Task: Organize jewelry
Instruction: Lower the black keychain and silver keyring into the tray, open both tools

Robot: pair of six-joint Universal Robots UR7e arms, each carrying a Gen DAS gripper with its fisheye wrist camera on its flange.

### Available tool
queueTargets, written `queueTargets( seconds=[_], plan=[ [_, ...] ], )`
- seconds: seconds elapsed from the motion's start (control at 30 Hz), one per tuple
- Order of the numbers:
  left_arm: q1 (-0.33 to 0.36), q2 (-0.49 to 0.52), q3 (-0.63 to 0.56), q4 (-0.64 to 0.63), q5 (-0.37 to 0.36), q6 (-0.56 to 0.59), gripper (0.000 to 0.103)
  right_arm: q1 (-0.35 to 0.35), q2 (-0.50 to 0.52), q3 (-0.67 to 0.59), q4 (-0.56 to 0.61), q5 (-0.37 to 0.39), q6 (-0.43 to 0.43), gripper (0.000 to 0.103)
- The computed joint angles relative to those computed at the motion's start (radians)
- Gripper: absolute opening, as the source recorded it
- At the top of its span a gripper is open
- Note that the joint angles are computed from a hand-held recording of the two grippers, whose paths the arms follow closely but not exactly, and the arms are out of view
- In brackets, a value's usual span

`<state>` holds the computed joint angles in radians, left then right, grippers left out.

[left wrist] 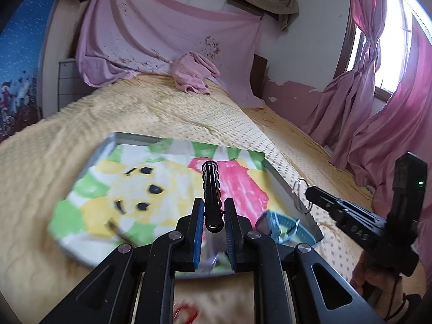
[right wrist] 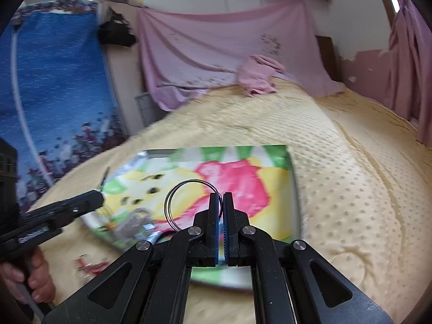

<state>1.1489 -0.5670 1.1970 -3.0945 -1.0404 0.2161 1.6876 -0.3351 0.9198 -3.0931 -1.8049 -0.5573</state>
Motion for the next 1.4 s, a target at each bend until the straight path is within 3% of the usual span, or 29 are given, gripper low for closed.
queueTargets(
  seconds=[0.13,0.37,0.7,0.9,1.17,1.23,1.3,1.33,1.4],
  plan=[
    [0.005,0.080,-0.154,0.144,0.013,-0.010,0.015,-0.006,0.082,-0.171,0.085,-0.076,0.011,0.003],
    [0.018,0.184,-0.364,0.398,0.048,-0.077,0.015,-0.017,0.209,-0.432,0.295,-0.125,0.004,0.003],
    [0.020,0.209,-0.418,0.506,0.052,-0.126,0.015,-0.019,0.265,-0.544,0.436,-0.139,-0.013,0.003],
    [0.020,0.196,-0.392,0.485,0.049,-0.146,0.015,-0.022,0.241,-0.501,0.426,-0.130,-0.013,0.004],
    [0.000,0.143,-0.278,0.346,0.049,-0.116,0.015,-0.027,0.107,-0.244,0.223,-0.088,-0.017,0.005],
    [-0.010,0.121,-0.235,0.294,0.048,-0.102,0.016,-0.027,0.056,-0.147,0.146,-0.069,-0.019,0.015],
    [-0.018,0.101,-0.197,0.253,0.044,-0.096,0.022,-0.026,0.014,-0.068,0.077,-0.047,-0.021,0.032],
    [-0.023,0.088,-0.170,0.225,0.045,-0.092,0.031,-0.025,-0.008,-0.028,0.040,-0.034,-0.021,0.036],
    [-0.035,0.063,-0.114,0.154,0.052,-0.076,0.052,-0.024,-0.048,0.043,-0.018,-0.009,-0.025,0.036]
  ],
)
